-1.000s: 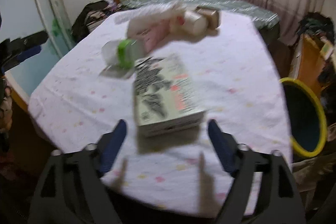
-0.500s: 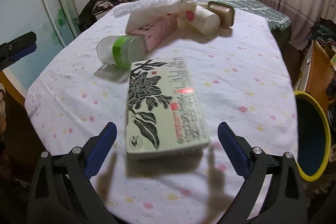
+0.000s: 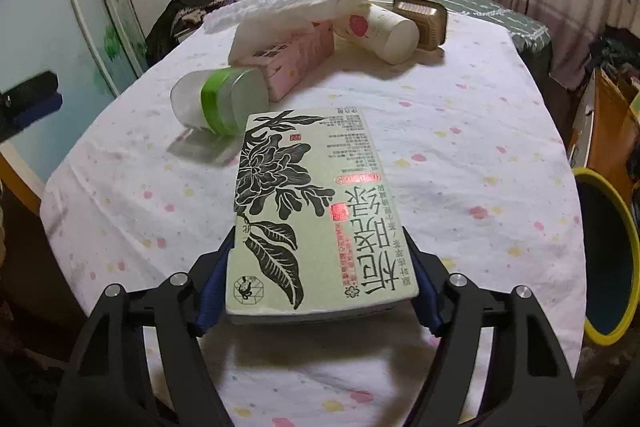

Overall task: Collect trash
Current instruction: 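Carry the tissue box with the right tool into the yellow bin and release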

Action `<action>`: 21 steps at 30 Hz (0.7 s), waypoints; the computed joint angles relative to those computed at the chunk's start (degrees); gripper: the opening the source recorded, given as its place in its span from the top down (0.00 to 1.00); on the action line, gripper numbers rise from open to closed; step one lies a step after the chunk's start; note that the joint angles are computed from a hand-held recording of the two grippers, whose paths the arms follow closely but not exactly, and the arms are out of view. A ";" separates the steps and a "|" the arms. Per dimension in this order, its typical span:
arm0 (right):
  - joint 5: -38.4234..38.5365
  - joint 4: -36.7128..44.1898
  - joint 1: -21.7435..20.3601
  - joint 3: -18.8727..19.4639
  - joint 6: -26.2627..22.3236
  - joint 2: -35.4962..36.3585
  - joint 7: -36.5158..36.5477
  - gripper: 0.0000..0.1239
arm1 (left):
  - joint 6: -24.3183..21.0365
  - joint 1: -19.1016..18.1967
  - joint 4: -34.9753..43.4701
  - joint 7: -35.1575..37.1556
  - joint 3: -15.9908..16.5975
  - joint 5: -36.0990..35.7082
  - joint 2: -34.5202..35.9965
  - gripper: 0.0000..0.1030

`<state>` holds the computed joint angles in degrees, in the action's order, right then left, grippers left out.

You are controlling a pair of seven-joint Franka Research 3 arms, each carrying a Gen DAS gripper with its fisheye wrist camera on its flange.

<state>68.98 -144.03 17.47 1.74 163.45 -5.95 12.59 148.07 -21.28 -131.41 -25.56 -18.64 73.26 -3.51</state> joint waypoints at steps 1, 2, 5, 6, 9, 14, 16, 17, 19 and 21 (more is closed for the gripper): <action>0.19 -0.11 -0.13 -0.15 -0.16 -0.20 0.13 0.43 | -0.07 -0.05 0.15 0.20 -0.03 -0.06 0.14 0.11; 0.34 -0.06 -0.20 -0.24 -0.35 -0.26 0.28 0.43 | -0.07 -0.07 0.24 0.39 -0.01 -0.09 0.23 0.11; 1.78 -0.76 -0.59 -0.88 -1.21 -1.55 -0.45 0.44 | -0.28 -0.23 0.88 1.09 0.02 -0.36 0.76 0.11; 2.23 -0.95 -0.81 -1.17 -1.40 -1.94 -0.47 0.44 | -0.29 -0.28 1.05 1.28 0.06 -0.43 0.91 0.11; 3.25 -1.15 -1.71 -2.19 -2.13 -2.81 -0.27 0.44 | -0.48 -0.56 1.82 2.40 0.14 -0.92 1.62 0.11; 4.98 -1.52 -3.53 -3.81 -2.06 -4.53 -0.30 0.45 | -0.49 -1.13 3.36 4.07 0.45 -1.54 3.21 0.11; 6.47 -1.08 -4.43 -4.55 -1.09 -4.58 -1.09 0.45 | -0.25 -1.34 4.23 4.82 0.69 -1.91 4.23 0.11; 6.76 -0.73 -4.89 -4.79 -0.87 -4.39 -1.01 0.45 | -0.23 -1.49 4.46 5.02 0.81 -2.01 4.49 0.11; 8.27 0.39 -6.18 -5.58 0.18 -3.51 -1.05 0.45 | -0.25 -1.80 5.30 5.99 1.02 -2.46 5.36 0.11; 9.80 1.74 -7.64 -6.26 1.19 -2.30 -0.84 0.45 | -0.52 -2.17 6.29 7.20 1.22 -3.04 6.30 0.11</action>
<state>78.78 -142.28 9.83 -4.51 164.64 -8.26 11.74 147.55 -23.46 -125.12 -18.36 -17.42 70.22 2.79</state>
